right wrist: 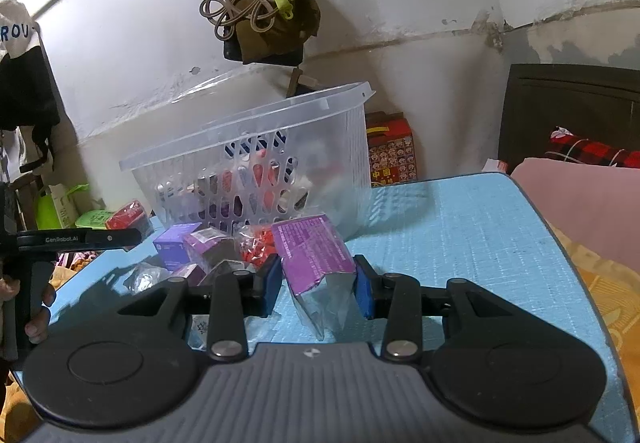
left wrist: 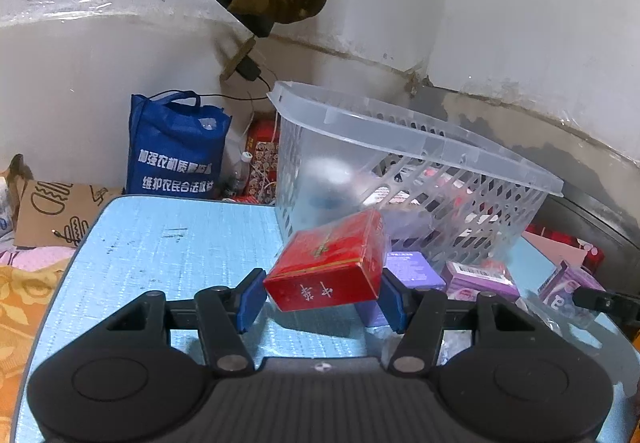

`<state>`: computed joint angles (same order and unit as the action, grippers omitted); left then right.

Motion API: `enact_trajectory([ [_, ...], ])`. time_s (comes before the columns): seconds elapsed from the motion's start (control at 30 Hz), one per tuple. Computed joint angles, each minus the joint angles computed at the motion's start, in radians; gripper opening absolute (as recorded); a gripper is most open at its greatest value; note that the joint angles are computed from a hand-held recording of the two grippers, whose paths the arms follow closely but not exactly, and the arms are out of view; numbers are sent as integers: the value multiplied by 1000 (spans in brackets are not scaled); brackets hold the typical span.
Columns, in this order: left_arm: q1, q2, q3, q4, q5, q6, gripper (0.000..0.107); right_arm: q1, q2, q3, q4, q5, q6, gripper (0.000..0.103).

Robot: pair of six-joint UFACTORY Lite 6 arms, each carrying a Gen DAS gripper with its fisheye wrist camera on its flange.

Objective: Organize objects
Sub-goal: 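Grasp the purple bagged box with the right gripper while the left grasps the red box, then carry both items into the clear basket and open both grippers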

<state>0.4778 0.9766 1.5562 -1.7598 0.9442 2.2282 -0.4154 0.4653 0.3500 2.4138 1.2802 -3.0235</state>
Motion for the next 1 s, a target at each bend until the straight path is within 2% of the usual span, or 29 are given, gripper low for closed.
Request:
enact_trajectory([
  [0.13, 23, -17, -28, -13, 28, -1, 63, -1, 0, -1, 2, 4, -1, 42],
  [0.27, 53, -121, -220, -129, 56, 150, 63, 7, 4, 7, 11, 1, 3, 42],
  [0.6, 133, -193, -368, -105, 151, 193, 63, 9, -2, -23, 41, 38, -20, 42],
  [0.77, 153, -225, -427, -98, 179, 212, 63, -5, 8, -62, 73, 130, -58, 42],
  [1.0, 173, -312, -490, -80, 218, 217, 63, -31, -93, -108, 46, 112, -32, 41],
])
